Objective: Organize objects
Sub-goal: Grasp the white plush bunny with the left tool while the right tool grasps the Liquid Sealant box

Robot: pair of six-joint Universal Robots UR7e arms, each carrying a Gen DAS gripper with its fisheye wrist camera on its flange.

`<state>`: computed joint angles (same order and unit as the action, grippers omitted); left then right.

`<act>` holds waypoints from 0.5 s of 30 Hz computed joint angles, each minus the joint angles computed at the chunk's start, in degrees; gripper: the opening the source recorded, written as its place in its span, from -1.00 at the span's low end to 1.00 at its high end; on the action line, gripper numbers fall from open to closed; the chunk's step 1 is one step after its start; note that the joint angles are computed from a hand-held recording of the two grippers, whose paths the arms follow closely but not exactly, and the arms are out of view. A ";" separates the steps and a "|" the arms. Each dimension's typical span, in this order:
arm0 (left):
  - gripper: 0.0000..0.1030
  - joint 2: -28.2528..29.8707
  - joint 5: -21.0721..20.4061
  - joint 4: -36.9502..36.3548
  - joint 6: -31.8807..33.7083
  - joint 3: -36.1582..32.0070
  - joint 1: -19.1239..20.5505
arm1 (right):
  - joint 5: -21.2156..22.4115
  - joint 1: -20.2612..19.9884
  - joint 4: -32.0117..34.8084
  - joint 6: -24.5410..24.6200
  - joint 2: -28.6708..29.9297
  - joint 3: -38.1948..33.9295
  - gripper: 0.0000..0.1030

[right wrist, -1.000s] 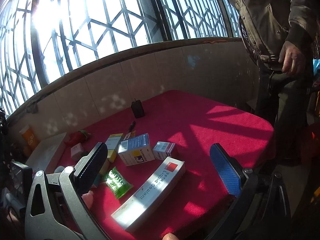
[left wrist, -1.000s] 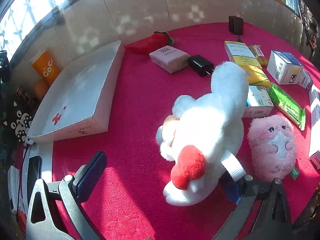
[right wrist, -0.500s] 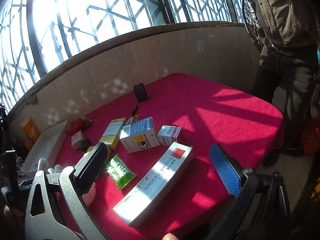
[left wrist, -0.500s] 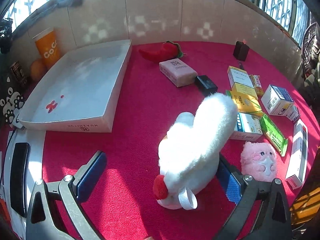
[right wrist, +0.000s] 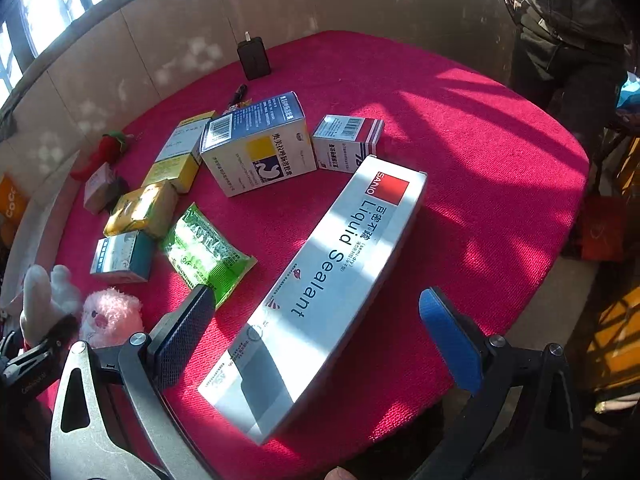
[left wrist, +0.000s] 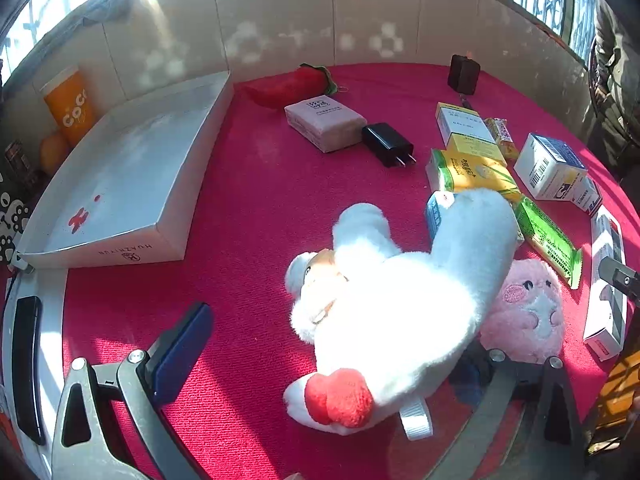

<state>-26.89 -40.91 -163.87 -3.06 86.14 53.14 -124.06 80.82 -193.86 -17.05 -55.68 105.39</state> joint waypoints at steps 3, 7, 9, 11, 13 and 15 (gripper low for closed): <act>0.94 -0.01 -1.08 -0.24 0.43 0.05 0.38 | -1.01 0.16 1.06 -2.37 2.08 -1.60 1.00; 0.62 -0.60 -5.10 2.12 -1.27 0.08 1.56 | -0.74 -0.14 0.58 -6.65 2.43 -1.22 0.91; 0.53 -0.54 -5.05 0.64 -0.60 0.43 1.51 | -0.31 -0.52 0.32 -7.41 1.64 -0.69 0.77; 0.33 -0.60 -5.38 0.01 -0.13 0.59 1.49 | 0.27 -0.92 0.33 -8.14 0.76 -0.16 0.54; 0.20 -0.52 -5.13 -0.22 -0.02 0.65 1.41 | 0.57 -1.11 0.32 -8.95 0.12 0.35 0.38; 0.06 -0.49 -5.44 -0.98 0.50 0.85 1.38 | 1.13 -1.15 0.06 -10.02 -0.03 0.61 0.30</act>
